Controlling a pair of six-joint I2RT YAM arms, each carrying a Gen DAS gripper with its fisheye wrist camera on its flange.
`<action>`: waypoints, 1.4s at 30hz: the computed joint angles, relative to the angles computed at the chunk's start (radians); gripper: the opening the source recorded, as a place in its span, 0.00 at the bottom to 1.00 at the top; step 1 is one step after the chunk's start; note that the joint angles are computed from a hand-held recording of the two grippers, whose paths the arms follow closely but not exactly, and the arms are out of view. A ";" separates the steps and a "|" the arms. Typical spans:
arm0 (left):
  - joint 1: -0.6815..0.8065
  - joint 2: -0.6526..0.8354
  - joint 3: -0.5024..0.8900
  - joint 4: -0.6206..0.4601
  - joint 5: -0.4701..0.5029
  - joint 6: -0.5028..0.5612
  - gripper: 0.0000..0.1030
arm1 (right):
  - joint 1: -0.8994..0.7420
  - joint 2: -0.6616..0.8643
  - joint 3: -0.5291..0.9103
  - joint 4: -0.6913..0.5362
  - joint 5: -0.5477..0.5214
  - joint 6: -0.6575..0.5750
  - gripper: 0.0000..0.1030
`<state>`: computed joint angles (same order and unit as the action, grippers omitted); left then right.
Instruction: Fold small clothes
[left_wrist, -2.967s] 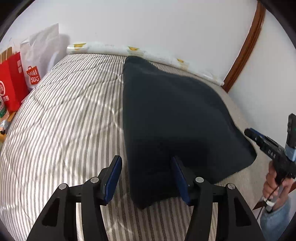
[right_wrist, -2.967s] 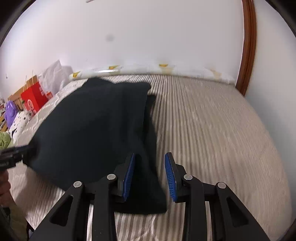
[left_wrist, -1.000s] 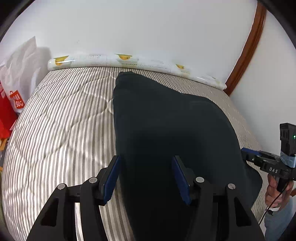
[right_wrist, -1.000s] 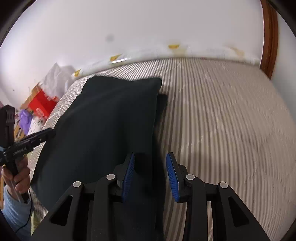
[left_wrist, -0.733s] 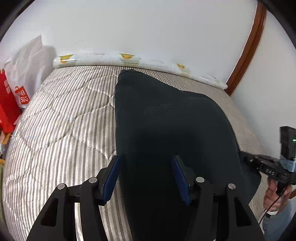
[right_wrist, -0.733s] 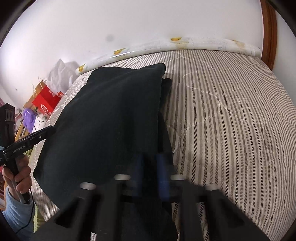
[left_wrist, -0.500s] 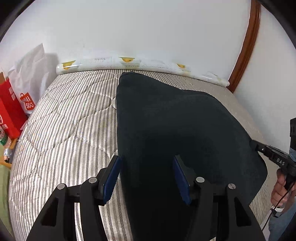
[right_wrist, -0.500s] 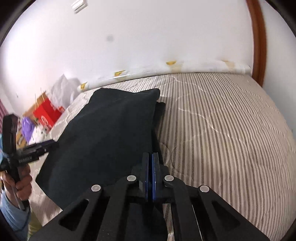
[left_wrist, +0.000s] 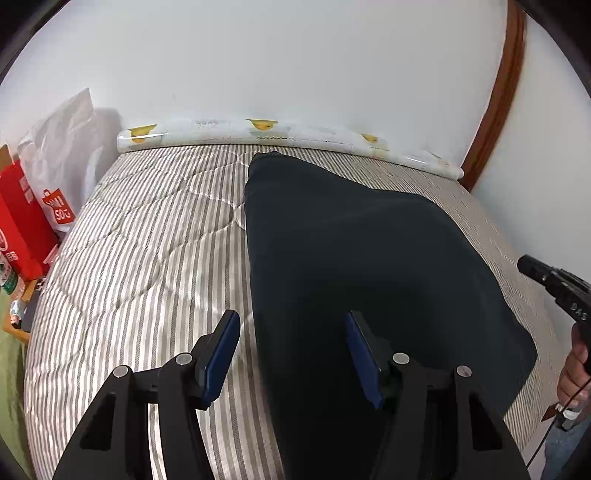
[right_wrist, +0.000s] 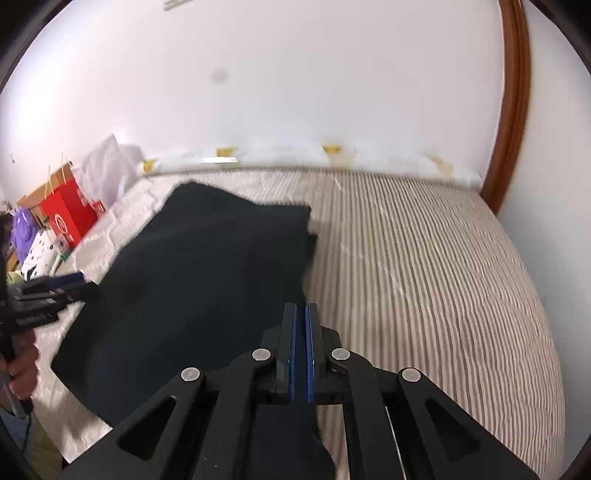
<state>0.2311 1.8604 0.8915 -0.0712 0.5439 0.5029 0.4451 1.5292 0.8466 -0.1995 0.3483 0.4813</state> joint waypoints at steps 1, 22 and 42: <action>-0.009 0.018 0.020 -0.004 -0.005 -0.007 0.55 | 0.006 0.018 0.030 -0.002 0.001 -0.004 0.05; -0.152 0.291 0.340 0.003 -0.115 -0.132 0.62 | -0.004 0.310 0.157 0.032 -0.038 -0.046 0.13; 0.012 0.059 0.024 -0.059 0.072 0.151 0.59 | 0.200 0.140 -0.011 -0.070 0.134 0.287 0.18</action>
<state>0.2427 1.9199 0.9159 -0.1302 0.6156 0.6540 0.6447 1.6692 0.8355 -0.2693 0.4825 0.7683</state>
